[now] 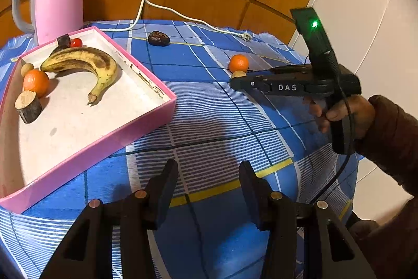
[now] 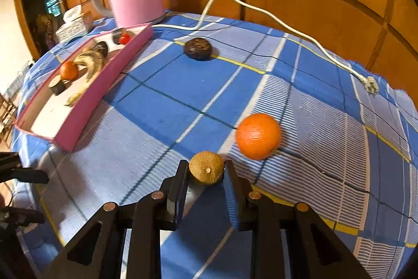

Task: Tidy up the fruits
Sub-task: 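Carry the small brown fruit with the right gripper into the tray and release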

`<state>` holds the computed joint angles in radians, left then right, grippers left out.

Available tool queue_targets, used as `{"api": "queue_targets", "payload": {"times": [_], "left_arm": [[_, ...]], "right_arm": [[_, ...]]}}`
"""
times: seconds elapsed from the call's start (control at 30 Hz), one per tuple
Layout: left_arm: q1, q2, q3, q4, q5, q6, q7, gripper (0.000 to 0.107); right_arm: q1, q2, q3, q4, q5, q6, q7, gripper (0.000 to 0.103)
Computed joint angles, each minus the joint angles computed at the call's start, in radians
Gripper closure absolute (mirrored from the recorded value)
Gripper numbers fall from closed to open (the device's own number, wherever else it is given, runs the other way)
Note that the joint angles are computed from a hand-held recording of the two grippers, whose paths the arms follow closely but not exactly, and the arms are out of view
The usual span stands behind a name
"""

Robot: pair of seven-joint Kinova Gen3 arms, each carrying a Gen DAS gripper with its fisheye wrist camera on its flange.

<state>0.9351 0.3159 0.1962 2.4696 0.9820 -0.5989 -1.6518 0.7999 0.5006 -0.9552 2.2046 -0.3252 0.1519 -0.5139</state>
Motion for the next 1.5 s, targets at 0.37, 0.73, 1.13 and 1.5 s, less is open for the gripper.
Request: {"api": "queue_targets", "payload": {"times": [0.37,0.73,1.13,1.5], "left_arm": [[-0.006,-0.007,-0.003,0.009,-0.026,0.001,0.053,0.057],[-0.012,-0.013,0.002,0.018,-0.035,0.004,0.062,0.057],[-0.013,-0.004,0.006,0.039,-0.091,-0.028,0.131,0.057],[-0.007,-0.002,0.004,0.047,-0.101,-0.038,0.154,0.057]], "right_arm": [[0.031,-0.029,-0.088,-0.008,-0.104,0.112,0.156,0.077],[-0.096,-0.051,-0.032,-0.088,-0.185,0.290,0.283,0.077],[-0.413,-0.082,0.121,-0.173,-0.232,0.405,0.322,0.077],[-0.602,-0.078,0.285,-0.182,-0.363,0.338,0.352,0.068]]}}
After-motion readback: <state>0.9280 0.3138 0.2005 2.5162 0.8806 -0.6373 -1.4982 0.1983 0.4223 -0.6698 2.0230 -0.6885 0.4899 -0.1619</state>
